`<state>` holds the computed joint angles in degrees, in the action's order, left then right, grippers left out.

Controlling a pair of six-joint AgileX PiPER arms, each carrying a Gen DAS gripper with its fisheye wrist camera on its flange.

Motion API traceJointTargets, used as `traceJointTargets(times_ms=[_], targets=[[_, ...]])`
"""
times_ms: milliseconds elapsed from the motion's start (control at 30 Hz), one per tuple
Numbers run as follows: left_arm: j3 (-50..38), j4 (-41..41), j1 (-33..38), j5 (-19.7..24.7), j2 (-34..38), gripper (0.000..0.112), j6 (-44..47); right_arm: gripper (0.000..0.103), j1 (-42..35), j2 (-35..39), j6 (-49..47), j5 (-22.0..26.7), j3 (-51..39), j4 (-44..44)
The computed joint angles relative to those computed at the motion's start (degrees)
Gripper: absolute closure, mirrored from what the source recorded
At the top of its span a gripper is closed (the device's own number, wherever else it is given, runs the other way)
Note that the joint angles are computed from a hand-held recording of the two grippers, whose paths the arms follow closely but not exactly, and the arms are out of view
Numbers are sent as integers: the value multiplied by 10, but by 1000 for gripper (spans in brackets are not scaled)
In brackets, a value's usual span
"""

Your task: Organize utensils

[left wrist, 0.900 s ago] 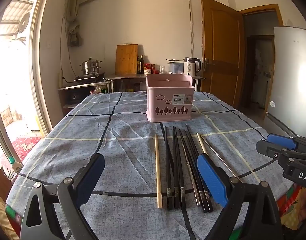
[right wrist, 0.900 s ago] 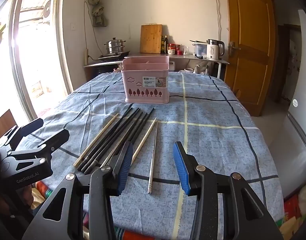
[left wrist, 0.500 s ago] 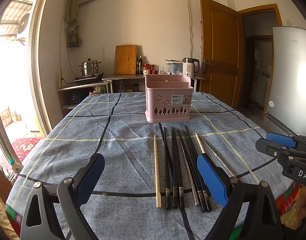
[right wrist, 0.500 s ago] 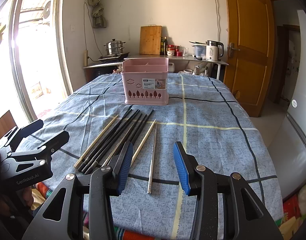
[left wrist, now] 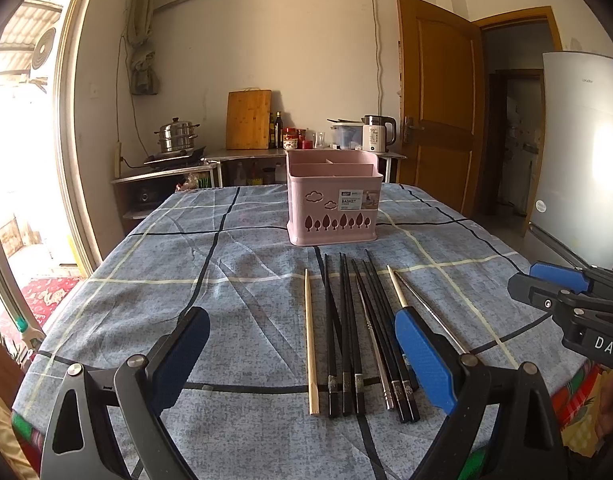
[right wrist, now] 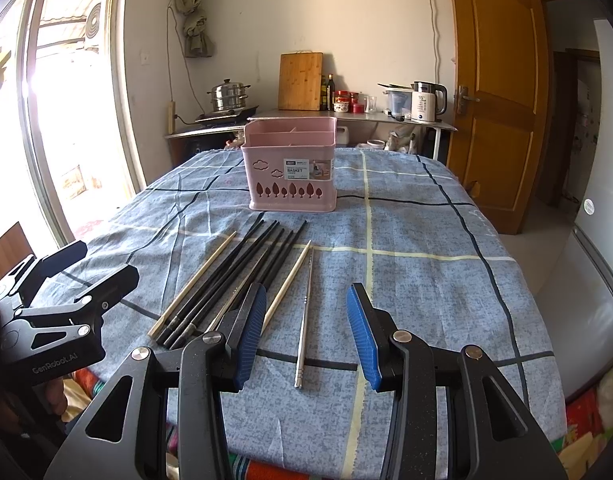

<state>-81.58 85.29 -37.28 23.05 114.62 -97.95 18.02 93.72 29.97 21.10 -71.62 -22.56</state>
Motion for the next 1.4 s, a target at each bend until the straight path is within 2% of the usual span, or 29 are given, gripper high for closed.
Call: traceJointTargets(times_ms=[1400], targets=[[9, -18, -12, 6, -17, 18, 17, 60, 2, -3, 5, 3, 2, -1]])
